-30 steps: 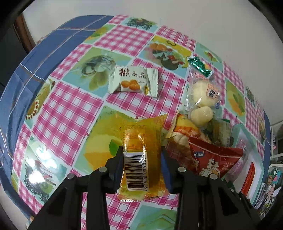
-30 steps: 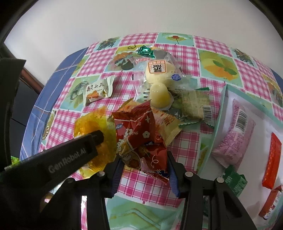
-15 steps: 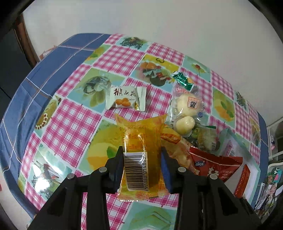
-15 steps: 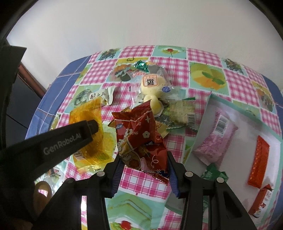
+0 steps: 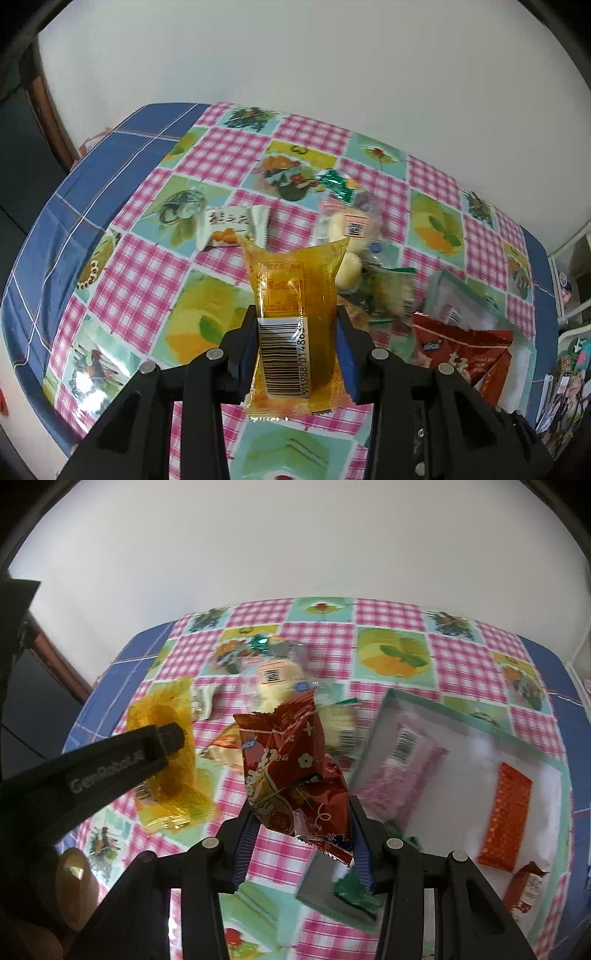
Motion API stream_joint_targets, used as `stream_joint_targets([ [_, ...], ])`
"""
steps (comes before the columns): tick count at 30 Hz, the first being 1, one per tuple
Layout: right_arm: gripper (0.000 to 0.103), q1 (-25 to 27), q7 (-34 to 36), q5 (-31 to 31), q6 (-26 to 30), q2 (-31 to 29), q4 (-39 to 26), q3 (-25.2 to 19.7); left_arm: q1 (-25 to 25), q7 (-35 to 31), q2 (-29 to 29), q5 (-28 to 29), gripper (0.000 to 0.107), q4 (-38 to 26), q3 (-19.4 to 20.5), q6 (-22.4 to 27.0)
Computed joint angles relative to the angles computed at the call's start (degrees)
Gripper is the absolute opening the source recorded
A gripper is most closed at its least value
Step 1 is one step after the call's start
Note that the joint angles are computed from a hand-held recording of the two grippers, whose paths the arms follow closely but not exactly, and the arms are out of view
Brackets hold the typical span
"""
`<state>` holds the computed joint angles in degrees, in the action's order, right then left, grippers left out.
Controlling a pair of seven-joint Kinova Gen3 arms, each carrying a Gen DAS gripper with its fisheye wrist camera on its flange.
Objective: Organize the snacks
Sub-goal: 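Lift both held snacks and carry them toward the white tray, then lower both snacks into the white tray and open both grippers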
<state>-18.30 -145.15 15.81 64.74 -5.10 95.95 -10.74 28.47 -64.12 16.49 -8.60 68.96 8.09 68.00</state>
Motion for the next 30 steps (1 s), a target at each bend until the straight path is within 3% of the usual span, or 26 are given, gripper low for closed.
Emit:
stream_joint_targets([
  [14,0.049,10.0,-4.6,-1.3,7.5,-6.7,6.4,4.2,12.0,-0.7,4.8,-6.2,0.040,-4.7,1.8,2.2],
  [18,0.049,12.6,-3.7,-2.6,7.3,-7.5,8.1,5.7,15.5,-1.5,7.3,-8.0,0.040,-7.3,1.4,3.2],
  [30,0.049,16.6,-0.7,-3.4,5.2,-6.5,10.9,8.2,19.3,-4.8,13.8,-5.6,0.040,-14.3,0.1,5.3],
])
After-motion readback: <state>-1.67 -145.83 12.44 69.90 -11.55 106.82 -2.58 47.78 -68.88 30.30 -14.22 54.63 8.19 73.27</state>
